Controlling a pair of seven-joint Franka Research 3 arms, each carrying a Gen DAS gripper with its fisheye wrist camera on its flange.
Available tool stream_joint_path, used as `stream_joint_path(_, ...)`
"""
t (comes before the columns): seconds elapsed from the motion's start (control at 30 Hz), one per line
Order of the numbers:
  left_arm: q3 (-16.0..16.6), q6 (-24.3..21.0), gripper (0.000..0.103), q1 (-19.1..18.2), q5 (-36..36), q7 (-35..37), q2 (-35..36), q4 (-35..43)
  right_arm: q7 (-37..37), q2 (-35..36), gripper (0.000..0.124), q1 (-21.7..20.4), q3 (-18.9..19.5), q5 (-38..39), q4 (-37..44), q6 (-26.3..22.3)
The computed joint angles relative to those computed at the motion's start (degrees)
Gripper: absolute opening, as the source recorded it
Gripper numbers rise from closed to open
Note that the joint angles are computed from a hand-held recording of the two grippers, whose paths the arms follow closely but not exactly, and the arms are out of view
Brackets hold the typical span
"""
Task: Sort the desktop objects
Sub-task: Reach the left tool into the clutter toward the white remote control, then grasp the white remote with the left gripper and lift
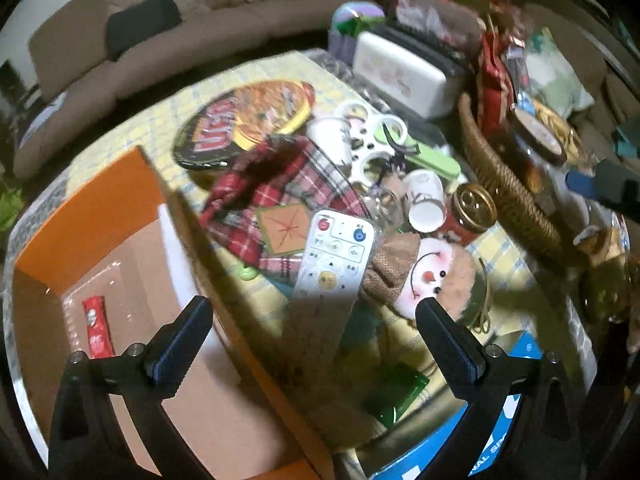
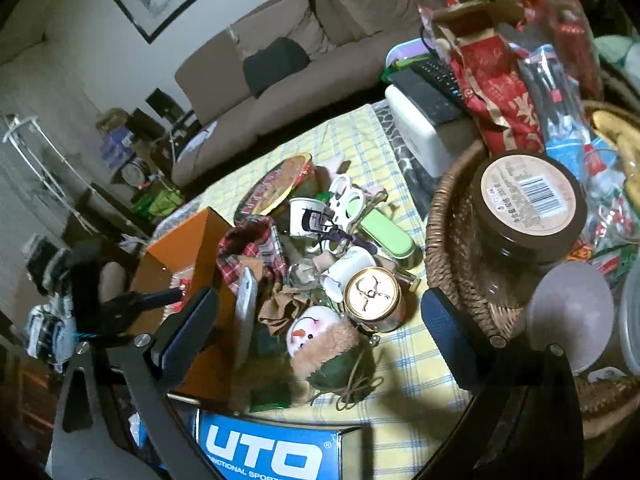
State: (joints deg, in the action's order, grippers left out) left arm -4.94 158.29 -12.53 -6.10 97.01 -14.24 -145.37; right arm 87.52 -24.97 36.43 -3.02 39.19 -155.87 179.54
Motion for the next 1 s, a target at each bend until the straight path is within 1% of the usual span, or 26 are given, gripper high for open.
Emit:
stream_joint_path(0.07, -0.9, -1.6, 0.103, 1.0, 3.5, 0.2, 1.5, 2.0, -1.8, 0.2, 0.102, 2.3, -2.2, 0.7, 0.4, -0.2)
stream_joint_path(0.1, -0.6, -2.5, 0.103, 0.6, 3.4, 2.4, 2.0, 2.9, -2.5, 0.3, 0.102, 3.0, -2.9, 1.1, 0.5, -0.2)
stream_joint_path(0.17, 0.9, -5.0, 0.101, -0.7, -0.8, 7.9, 2.8, 4.8, -4.5, 0.6, 0.102, 5.5, -4.9, 2.8, 1.0, 0.0)
stream_joint_path(0.27, 1.9, -7.0, 0.101, -1.5, -7.1, 16.3, 2.6, 6.3, -6.8, 1.1, 0.102, 6.9, -5.6, 4.5, 1.6, -0.1)
stream_joint_path(0.33, 2.5, -9.2, 0.101, -2.2, -11.3, 22.8, 2.9, 7.8, -8.2, 1.4, 0.102, 7.5, -5.9, 5.8, 1.9, -0.3)
stream_joint_path(0.37, 2.3, -10.4, 0.101, -2.0, -12.5, 24.8, 3.4, 8.6, -9.1, 1.5, 0.102, 8.3, -6.4, 6.9, 2.1, -0.3)
stream_joint_path(0.43, 1.5, -14.2, 0.101, -1.1, -13.4, 26.5, 5.7, 11.5, -11.4, 1.7, 0.102, 10.1, -7.8, 9.5, 2.6, -0.1)
stream_joint_path(0.47, 0.9, -15.3, 0.101, -0.4, -13.6, 26.7, 6.6, 12.5, -12.2, 1.7, 0.102, 10.4, -7.9, 10.5, 2.7, -0.2)
stream_joint_path(0.5, 0.1, -15.9, 0.101, 0.4, -12.7, 26.2, 7.6, 13.3, -12.7, 1.8, 0.102, 9.9, -7.4, 11.1, 2.8, -0.3)
stream_joint_path(0.53, -0.7, -15.9, 0.101, 1.2, -10.9, 25.0, 9.0, 14.3, -13.2, 1.9, 0.102, 9.6, -7.0, 11.7, 2.9, -0.4)
stream_joint_path(0.6, -1.8, -16.0, 0.100, 2.3, -9.6, 24.1, 10.5, 15.2, -14.6, 2.1, 0.102, 9.5, -6.8, 13.4, 3.2, -0.4)
stream_joint_path(0.63, -2.2, -16.0, 0.096, 2.7, -9.6, 24.1, 10.9, 15.4, -15.8, 2.2, 0.102, 10.3, -7.3, 14.7, 3.5, -0.2)
stream_joint_path(0.67, -2.6, -16.0, 0.089, 3.0, -9.4, 24.1, 11.1, 15.3, -16.5, 2.1, 0.102, 10.2, -7.2, 15.6, 3.5, -0.3)
stream_joint_path(0.73, -3.2, -15.4, 0.088, 3.5, -8.3, 23.9, 11.4, 14.8, -17.3, 2.3, 0.102, 9.1, -6.1, 16.6, 3.6, -0.8)
stream_joint_path(0.8, -3.2, -16.0, 0.083, 3.8, -10.6, 25.8, 11.8, 14.9, -17.6, 2.7, 0.102, 7.5, -4.7, 17.1, 3.9, -1.6)
stream_joint_path(0.83, -3.1, -15.8, 0.064, 4.0, -13.2, 26.8, 11.9, 14.7, -17.9, 3.0, 0.102, 7.0, -4.1, 17.4, 4.2, -1.9)
stream_joint_path(0.87, -2.9, -16.6, 0.051, 4.2, -16.2, 27.9, 12.0, 14.9, -18.3, 3.4, 0.102, 6.6, -3.7, 17.9, 4.5, -2.2)
stream_joint_path(0.9, -2.0, -17.8, 0.049, 3.9, -20.9, 30.3, 12.0, 15.1, -18.3, 3.5, 0.102, 5.7, -2.9, 18.1, 4.6, -2.5)
stream_joint_path(0.93, -3.0, -16.7, 0.049, 4.5, -21.6, 30.6, 11.5, 14.3, -18.4, 3.6, 0.102, 5.2, -2.1, 18.3, 4.7, -2.7)
stream_joint_path(1.0, -3.3, -15.0, 0.048, 4.4, -22.1, 30.0, 10.6, 13.0, -18.7, 3.8, 0.102, 4.2, -0.9, 18.8, 4.9, -3.1)
